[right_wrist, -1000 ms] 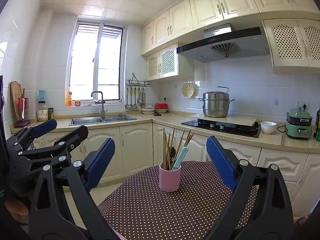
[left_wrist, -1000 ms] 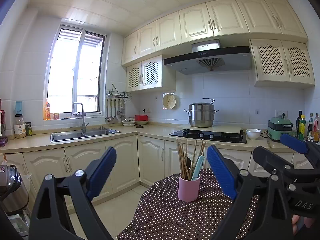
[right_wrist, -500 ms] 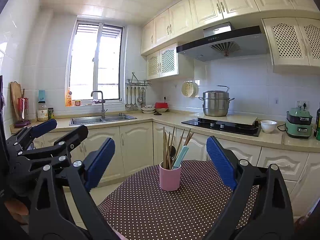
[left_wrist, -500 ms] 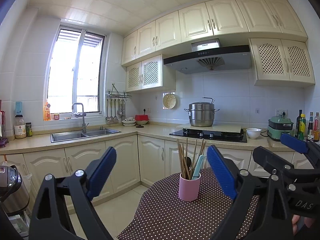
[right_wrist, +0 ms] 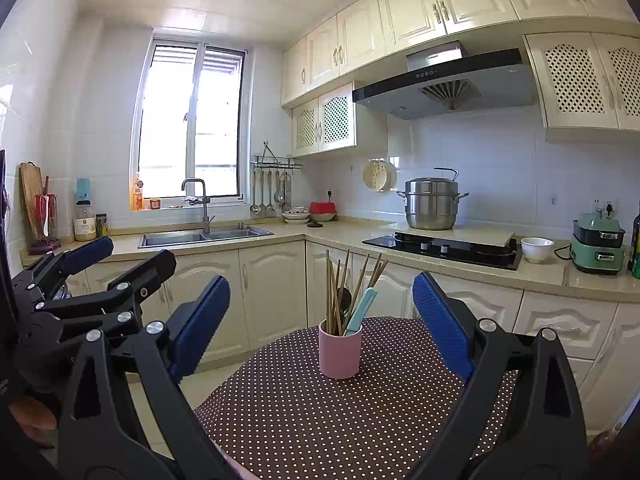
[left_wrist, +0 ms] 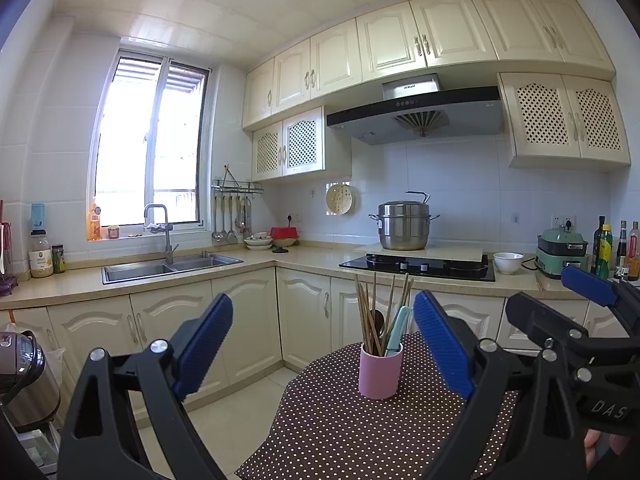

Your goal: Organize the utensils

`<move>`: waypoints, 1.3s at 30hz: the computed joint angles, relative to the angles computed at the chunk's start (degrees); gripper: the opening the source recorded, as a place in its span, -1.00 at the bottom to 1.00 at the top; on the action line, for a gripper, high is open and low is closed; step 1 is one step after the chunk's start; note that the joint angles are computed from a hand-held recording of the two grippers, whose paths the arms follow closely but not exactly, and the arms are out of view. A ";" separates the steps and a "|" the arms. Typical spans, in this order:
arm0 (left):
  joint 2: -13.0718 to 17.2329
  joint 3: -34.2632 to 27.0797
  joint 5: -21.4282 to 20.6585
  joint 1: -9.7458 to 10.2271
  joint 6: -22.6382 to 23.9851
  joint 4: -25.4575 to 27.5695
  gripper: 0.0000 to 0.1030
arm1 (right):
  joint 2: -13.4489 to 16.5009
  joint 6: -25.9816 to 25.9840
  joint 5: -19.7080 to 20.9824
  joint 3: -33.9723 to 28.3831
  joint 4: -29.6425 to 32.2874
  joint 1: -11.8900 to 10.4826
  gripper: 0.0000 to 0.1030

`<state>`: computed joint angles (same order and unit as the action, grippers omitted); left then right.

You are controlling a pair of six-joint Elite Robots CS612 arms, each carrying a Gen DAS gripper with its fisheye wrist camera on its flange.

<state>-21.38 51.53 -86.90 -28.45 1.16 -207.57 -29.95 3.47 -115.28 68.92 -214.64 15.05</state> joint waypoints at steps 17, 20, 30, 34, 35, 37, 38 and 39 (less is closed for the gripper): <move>0.05 0.07 0.01 0.03 0.19 0.27 0.76 | 0.03 0.40 0.10 0.09 0.48 -0.10 0.77; 0.08 0.02 -0.08 0.07 0.23 0.36 0.76 | 0.00 0.49 0.08 0.17 0.53 -0.12 0.77; 0.19 -0.04 -0.21 0.18 0.32 0.62 0.76 | 0.04 0.62 0.03 0.19 0.68 -0.14 0.77; 0.18 -0.02 -0.21 0.18 0.32 0.67 0.76 | 0.05 0.73 0.02 0.28 0.66 -0.12 0.77; 0.22 -0.17 -0.25 0.17 0.33 0.83 0.76 | 0.05 0.66 -0.01 0.25 0.65 -0.13 0.77; 0.32 -0.28 -0.27 0.19 0.34 0.92 0.76 | 0.03 0.67 0.04 0.27 0.68 -0.15 0.77; 0.39 -0.47 -0.28 0.19 0.34 1.10 0.76 | 0.03 0.64 0.07 0.23 0.67 -0.17 0.77; 0.38 -0.51 -0.28 0.18 0.35 1.14 0.76 | 0.03 0.64 0.07 0.23 0.67 -0.17 0.77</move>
<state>-21.01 51.02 -87.18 -28.27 1.51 -206.43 -29.92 4.11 -115.21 69.15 -213.97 14.88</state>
